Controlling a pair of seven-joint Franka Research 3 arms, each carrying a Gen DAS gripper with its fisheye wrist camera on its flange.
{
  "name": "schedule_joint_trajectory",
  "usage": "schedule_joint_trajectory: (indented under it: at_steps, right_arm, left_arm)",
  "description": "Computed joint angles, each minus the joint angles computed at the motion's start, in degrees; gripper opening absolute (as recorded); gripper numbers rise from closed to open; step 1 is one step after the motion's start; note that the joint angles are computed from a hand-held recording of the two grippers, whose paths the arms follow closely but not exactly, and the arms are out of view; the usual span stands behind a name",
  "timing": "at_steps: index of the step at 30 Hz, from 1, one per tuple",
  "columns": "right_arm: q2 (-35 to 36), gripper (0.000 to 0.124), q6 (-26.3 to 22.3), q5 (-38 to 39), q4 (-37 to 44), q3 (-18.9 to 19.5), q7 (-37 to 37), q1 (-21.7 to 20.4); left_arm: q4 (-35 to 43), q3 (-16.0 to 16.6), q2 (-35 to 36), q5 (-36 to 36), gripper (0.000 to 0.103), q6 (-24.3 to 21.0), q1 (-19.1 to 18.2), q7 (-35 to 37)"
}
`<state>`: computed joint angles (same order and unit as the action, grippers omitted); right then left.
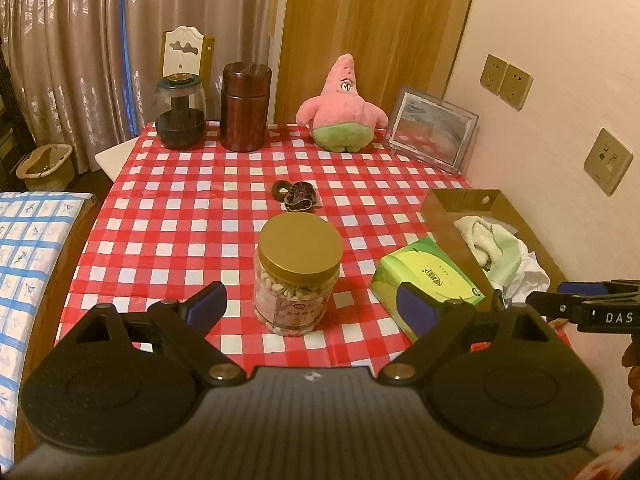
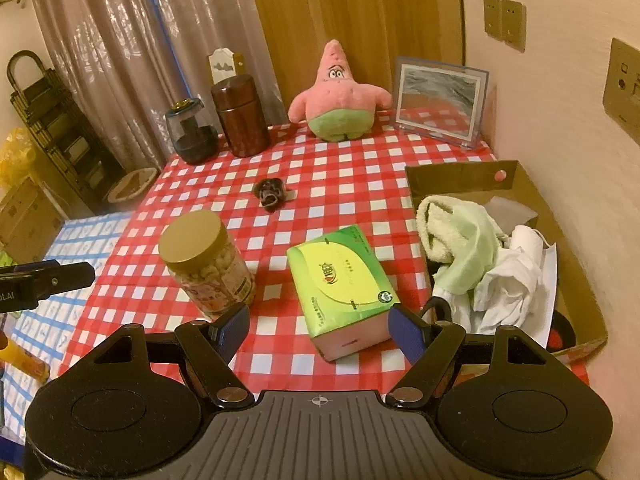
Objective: Organize soft objects
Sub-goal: 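Withdraw both open tools from the tray over the tissue box, then reach right tool to the brown scrunchie while left reaches the green hair tie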
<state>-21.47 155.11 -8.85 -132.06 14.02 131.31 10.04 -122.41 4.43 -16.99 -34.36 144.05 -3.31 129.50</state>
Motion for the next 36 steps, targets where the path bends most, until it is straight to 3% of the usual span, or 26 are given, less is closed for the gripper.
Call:
schedule_joint_trajectory:
  at_steps: [13,18,22,31,36]
  right_arm:
    - [2.0,0.076,0.3,-0.5,1.3,-0.6,0.0,0.3]
    - [4.4,0.076,0.3,-0.9,3.5,-1.4,-1.5,0.5]
    - [6.6,0.076,0.5,-1.8,5.8,-2.1,-2.5,0.6]
    - [14.0,0.076,0.8,-4.9,13.2,-4.7,-4.8,1.7]
    - [19.0,0.076,0.4,-4.8,18.6,-6.9,-8.0,3.5]
  left_arm:
    - [1.5,0.1,2.0,-2.1,0.091,-0.8,0.4,1.3]
    - [4.8,0.4,4.7,-5.5,0.091,-3.4,1.5,3.2]
    - [7.8,-0.8,7.4,-5.5,0.09,-3.9,3.4,4.0]
    - [14.7,-4.4,14.8,-4.4,0.09,0.4,6.7,5.9]
    - [20.2,-6.5,19.8,-4.0,0.09,-0.8,9.1,5.7]
